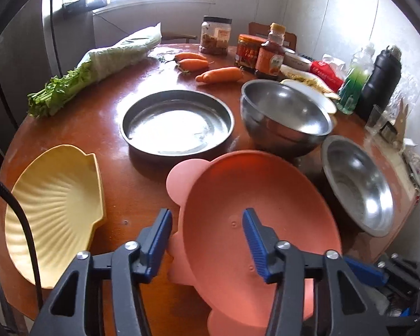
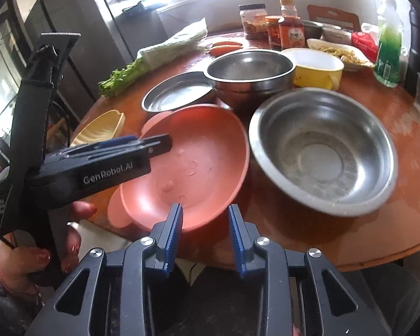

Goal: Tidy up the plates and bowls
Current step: 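Grasp the rim of the pink eared plate with the right gripper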

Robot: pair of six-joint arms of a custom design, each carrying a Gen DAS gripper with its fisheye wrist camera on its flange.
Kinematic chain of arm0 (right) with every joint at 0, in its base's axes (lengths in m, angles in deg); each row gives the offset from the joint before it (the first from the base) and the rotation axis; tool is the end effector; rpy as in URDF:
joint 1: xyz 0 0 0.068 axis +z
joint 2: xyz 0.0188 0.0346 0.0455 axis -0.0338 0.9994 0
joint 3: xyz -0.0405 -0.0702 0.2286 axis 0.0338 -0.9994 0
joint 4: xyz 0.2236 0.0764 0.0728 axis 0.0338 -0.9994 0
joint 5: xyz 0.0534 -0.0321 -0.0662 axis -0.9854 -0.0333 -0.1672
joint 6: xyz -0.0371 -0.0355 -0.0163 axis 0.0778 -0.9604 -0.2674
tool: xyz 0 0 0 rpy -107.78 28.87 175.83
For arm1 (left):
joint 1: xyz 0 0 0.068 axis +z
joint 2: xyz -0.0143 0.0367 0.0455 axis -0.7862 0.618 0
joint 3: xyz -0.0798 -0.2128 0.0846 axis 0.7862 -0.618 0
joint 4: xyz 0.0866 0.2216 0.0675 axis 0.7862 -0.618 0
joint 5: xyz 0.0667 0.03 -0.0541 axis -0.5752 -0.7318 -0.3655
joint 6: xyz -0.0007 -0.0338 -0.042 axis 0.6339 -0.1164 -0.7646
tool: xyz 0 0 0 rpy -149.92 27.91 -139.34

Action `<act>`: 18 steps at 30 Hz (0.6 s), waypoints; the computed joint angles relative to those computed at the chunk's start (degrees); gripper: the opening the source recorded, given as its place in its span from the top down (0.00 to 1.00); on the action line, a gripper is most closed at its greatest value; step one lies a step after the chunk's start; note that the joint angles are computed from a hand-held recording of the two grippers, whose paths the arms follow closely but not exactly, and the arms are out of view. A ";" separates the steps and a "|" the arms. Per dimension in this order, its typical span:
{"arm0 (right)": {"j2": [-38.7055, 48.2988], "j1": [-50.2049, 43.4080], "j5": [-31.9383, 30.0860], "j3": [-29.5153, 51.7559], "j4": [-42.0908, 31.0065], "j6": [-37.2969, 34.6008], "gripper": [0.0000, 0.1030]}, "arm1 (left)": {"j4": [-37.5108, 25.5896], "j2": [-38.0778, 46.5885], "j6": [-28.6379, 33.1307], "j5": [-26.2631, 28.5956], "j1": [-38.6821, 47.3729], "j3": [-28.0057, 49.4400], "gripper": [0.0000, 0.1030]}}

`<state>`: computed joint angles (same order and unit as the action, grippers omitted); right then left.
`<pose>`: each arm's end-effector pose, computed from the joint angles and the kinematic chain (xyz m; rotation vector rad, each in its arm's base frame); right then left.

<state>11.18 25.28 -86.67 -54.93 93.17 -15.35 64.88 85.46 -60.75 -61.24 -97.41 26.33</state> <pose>0.2146 0.1191 0.0817 -0.5849 2.4731 0.4971 0.2287 -0.2106 0.0811 -0.2098 2.4836 -0.0430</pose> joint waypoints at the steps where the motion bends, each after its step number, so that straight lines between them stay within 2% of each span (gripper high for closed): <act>1: 0.46 -0.16 0.14 0.37 0.04 -0.01 0.70 | -0.09 0.08 -0.04 -0.33 -0.04 -0.04 0.56; 10: 1.35 0.09 -0.47 1.66 -0.44 -0.16 0.72 | 0.22 -2.86 -1.92 -0.47 -0.36 -3.28 0.59; 14: 0.17 0.29 -1.61 1.92 -2.08 -0.29 0.72 | 0.97 -7.99 -4.03 -1.06 -1.22 -7.42 0.59; 18: -1.60 1.55 -1.59 1.93 -2.83 0.35 0.72 | -1.65 -12.63 -5.28 -3.38 -2.61 -9.28 0.59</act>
<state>9.59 26.82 -88.26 -53.00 90.33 -15.00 63.23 72.83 -66.03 -64.62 -100.02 17.04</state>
